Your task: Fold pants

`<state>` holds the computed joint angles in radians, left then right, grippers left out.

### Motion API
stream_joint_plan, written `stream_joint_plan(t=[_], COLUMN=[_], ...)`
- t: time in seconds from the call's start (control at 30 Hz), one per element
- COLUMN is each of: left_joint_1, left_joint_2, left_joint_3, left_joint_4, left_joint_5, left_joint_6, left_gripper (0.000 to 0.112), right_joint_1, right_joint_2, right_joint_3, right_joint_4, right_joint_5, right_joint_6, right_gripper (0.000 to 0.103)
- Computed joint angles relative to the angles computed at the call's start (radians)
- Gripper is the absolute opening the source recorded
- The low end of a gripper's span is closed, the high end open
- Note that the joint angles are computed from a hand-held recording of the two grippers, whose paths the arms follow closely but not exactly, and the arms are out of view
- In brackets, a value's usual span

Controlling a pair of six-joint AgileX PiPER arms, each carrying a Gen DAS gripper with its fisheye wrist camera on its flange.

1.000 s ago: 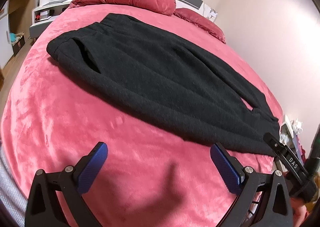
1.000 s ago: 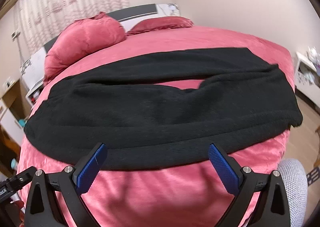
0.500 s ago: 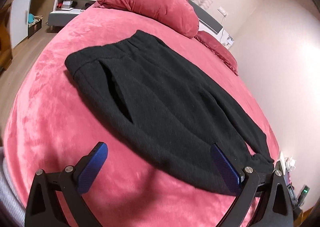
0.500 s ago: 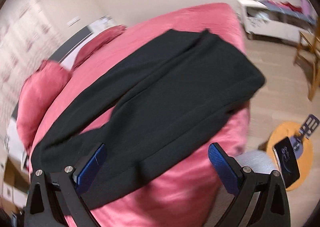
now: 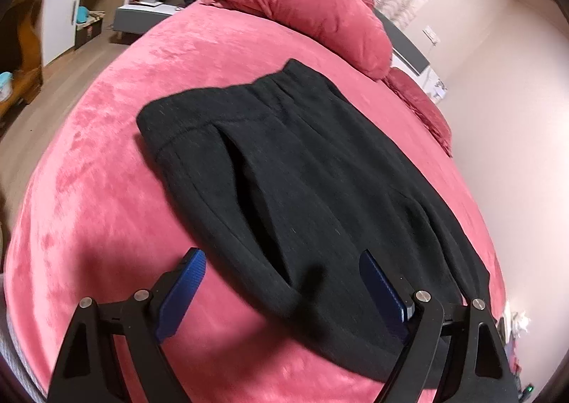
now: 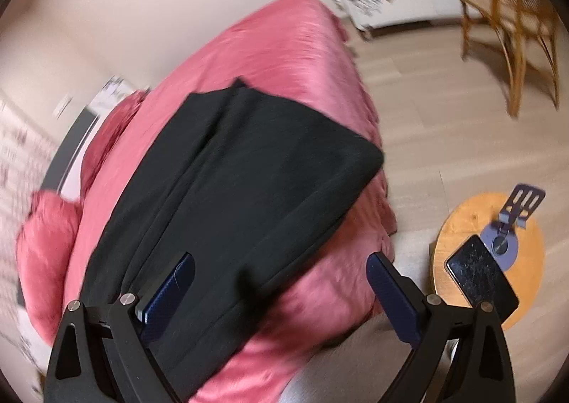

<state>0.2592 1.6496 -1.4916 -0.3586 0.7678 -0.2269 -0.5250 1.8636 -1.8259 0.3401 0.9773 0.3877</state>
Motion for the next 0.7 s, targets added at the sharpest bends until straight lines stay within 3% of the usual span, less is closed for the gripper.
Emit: stream_joint_plan(t=[0.2, 0.5, 0.7], left_joint_1=[0.033, 0.039, 0.033], left_joint_2=[0.076, 0.149, 0.169], left_joint_3=[-0.073, -0.130, -0.148], left_joint_4=[0.023, 0.023, 0.046], left_joint_5=[0.021, 0.004, 0.004], left_joint_6=[-0.071, -0.080, -0.150], left_gripper=[0.090, 0.091, 0.091], right_joint_1=[-0.103, -0.176, -0.215], right_joint_2=[0.169, 0.335, 0.302], right_joint_3=[-0.137, -0.259, -0.123], right_joint_4=[0.110, 0.337, 0.554], right_joint_5=[0.133, 0.191, 0.066], right_joint_6=[0.053, 0.030, -0.052], right_gripper=[0.097, 0.092, 0.038])
